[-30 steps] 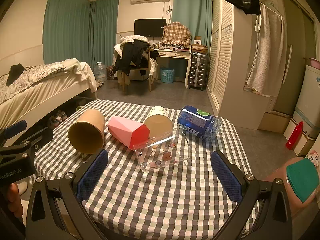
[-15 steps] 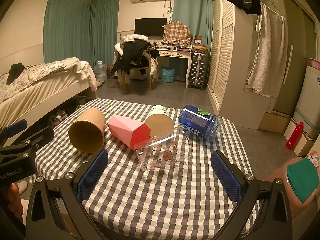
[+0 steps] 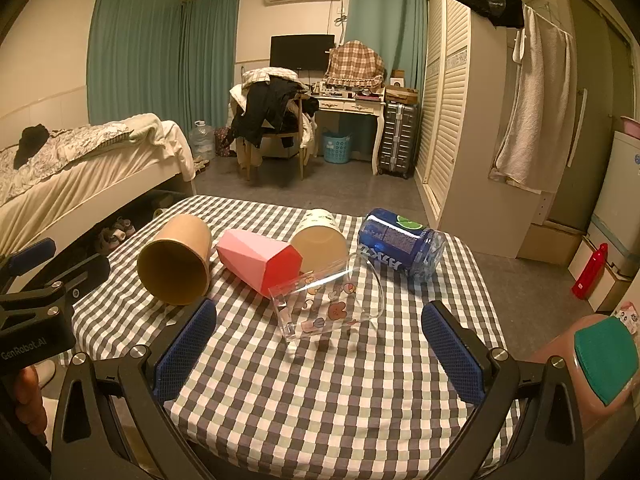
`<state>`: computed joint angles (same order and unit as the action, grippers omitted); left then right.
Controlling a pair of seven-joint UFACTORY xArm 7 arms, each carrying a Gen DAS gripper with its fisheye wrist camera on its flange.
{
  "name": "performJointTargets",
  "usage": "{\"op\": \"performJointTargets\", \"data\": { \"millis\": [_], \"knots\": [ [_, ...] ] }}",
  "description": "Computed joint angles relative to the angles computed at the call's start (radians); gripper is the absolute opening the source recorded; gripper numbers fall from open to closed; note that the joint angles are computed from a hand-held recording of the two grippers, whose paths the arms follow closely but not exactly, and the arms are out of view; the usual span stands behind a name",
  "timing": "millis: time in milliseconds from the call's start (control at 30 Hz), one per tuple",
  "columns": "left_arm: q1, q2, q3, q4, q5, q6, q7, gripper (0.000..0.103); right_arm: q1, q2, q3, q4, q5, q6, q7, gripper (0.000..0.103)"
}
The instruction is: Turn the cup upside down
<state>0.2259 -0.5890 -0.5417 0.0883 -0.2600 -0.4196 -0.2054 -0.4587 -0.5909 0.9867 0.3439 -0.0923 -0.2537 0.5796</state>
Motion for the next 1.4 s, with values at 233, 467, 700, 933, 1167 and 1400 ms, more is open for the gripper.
{"op": "performJointTargets", "data": {
  "millis": [233,467,700,933,1167,1400],
  "knots": [
    [0.000,-0.001,0.000,0.001,0.000,0.002,0.000,0.103,0.000,0.001,0.000,0.002,0.000,0.002,-0.002,0.103],
    [0.001,0.000,0.000,0.002,0.002,0.004,0.000,0.103,-0.009,0.004,0.012,0.002,0.002,-0.003,0.000,0.103],
    [0.020,0.021,-0.035,-0.008,-0.012,-0.024,-0.007,0.103,-0.009,0.004,0.012,0.003,0.001,0.000,0.001,0.103],
    [-0.004,0.025,-0.016,-0.018,-0.033,-0.034,0.013,0.103,-0.009,0.005,0.011,0.004,-0.002,0.001,0.002,0.103],
    [-0.066,0.069,0.180,-0.006,0.013,-0.042,0.088,0.103,0.002,0.033,0.015,0.045,-0.027,0.038,-0.006,0.103],
    [-0.088,0.139,0.426,0.021,0.090,-0.023,0.138,0.103,-0.022,0.114,0.042,0.154,-0.083,0.095,-0.025,0.103]
  ]
}}
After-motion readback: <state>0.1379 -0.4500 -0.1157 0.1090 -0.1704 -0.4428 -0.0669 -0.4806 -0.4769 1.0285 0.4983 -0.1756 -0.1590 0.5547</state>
